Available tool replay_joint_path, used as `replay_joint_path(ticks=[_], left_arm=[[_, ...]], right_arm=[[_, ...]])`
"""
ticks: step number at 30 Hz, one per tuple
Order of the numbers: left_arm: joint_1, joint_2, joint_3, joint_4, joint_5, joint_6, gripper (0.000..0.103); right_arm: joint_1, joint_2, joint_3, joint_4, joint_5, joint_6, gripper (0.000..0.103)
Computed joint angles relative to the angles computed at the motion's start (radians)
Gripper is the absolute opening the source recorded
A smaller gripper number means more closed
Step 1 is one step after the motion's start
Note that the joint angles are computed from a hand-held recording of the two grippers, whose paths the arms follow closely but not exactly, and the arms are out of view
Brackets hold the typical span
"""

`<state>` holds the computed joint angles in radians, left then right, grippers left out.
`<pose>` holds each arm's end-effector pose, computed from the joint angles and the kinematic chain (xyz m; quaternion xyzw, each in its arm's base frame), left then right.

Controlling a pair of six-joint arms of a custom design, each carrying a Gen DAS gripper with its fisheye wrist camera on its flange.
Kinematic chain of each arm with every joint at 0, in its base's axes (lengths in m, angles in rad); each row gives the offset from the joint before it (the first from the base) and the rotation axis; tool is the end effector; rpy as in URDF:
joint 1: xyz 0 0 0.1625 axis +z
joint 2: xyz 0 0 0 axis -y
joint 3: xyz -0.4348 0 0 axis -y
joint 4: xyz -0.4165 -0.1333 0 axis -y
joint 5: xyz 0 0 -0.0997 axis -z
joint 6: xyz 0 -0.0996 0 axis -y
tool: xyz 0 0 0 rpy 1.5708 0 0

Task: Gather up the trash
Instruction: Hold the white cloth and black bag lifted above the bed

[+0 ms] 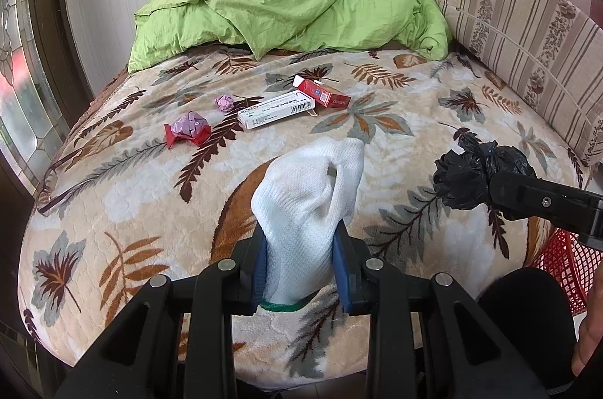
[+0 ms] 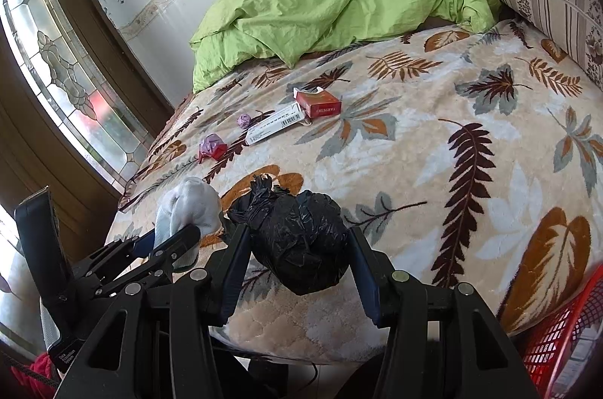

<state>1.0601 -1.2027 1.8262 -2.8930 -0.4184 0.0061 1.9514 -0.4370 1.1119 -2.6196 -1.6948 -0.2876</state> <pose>-0.0961 -0.6304 0.3581 0.0210 0.8094 -0.4057 0.4241 0.4274 -0.7424 0.0307 0.3107 -0.9302 0.1881 0.0522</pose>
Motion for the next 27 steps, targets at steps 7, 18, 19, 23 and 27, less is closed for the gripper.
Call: replay_joint_path(ticks=[7,18,19,23,27], left_arm=[[0.000,0.004,-0.002,-0.004,0.000,0.001,0.029],[-0.009,0.009,0.000,0.008,0.006,-0.007,0.029],[-0.011,0.009,0.001,0.009,0.007,-0.007,0.029],[-0.014,0.012,0.000,0.013,0.010,-0.010,0.029],[-0.018,0.016,-0.005,0.025,0.011,-0.007,0.029]], right_arm=[[0.000,-0.003,0.003,-0.002,-0.001,0.006,0.055],[-0.004,-0.008,0.009,-0.009,0.001,0.012,0.055],[-0.004,-0.009,0.010,-0.011,0.001,0.012,0.055],[-0.007,-0.013,0.016,-0.018,0.004,0.017,0.055],[-0.009,-0.020,0.026,-0.026,0.009,0.021,0.055]])
